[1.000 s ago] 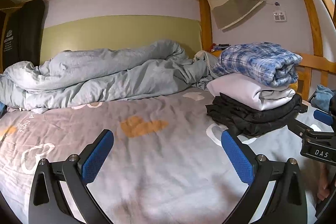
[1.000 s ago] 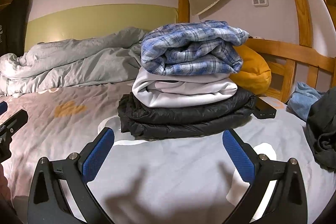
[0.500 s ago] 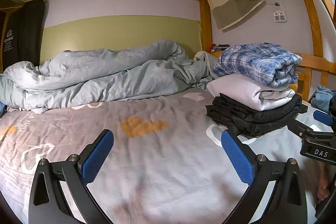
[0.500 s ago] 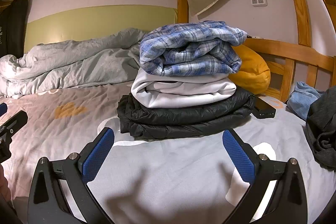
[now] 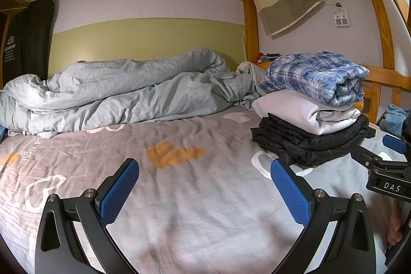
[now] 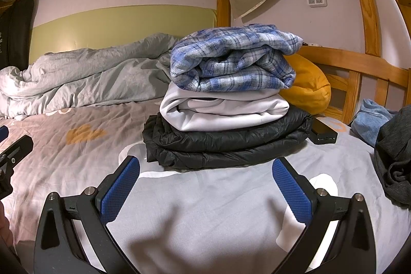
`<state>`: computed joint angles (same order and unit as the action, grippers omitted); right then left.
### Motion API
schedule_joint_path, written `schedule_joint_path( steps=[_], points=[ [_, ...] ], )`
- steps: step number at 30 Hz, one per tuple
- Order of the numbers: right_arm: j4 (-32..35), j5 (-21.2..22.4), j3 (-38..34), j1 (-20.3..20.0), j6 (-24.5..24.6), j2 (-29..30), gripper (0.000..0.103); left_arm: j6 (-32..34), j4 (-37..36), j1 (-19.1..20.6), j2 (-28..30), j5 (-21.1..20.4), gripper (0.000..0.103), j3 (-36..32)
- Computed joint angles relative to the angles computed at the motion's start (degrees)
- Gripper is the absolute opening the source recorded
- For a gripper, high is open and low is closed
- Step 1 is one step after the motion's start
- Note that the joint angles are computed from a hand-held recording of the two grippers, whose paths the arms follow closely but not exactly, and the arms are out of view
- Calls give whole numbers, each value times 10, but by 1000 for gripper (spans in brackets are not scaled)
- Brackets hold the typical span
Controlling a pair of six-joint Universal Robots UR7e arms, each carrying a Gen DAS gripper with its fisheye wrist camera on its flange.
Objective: Fold large clothes
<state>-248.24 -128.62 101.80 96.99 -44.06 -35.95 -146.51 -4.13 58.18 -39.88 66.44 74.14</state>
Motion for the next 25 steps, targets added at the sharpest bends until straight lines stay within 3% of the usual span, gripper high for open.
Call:
schedule_joint_path(
  steps=[25],
  points=[
    [33, -11, 0, -6, 27, -9, 102, -2, 11, -1, 3, 3, 103, -3]
  ],
)
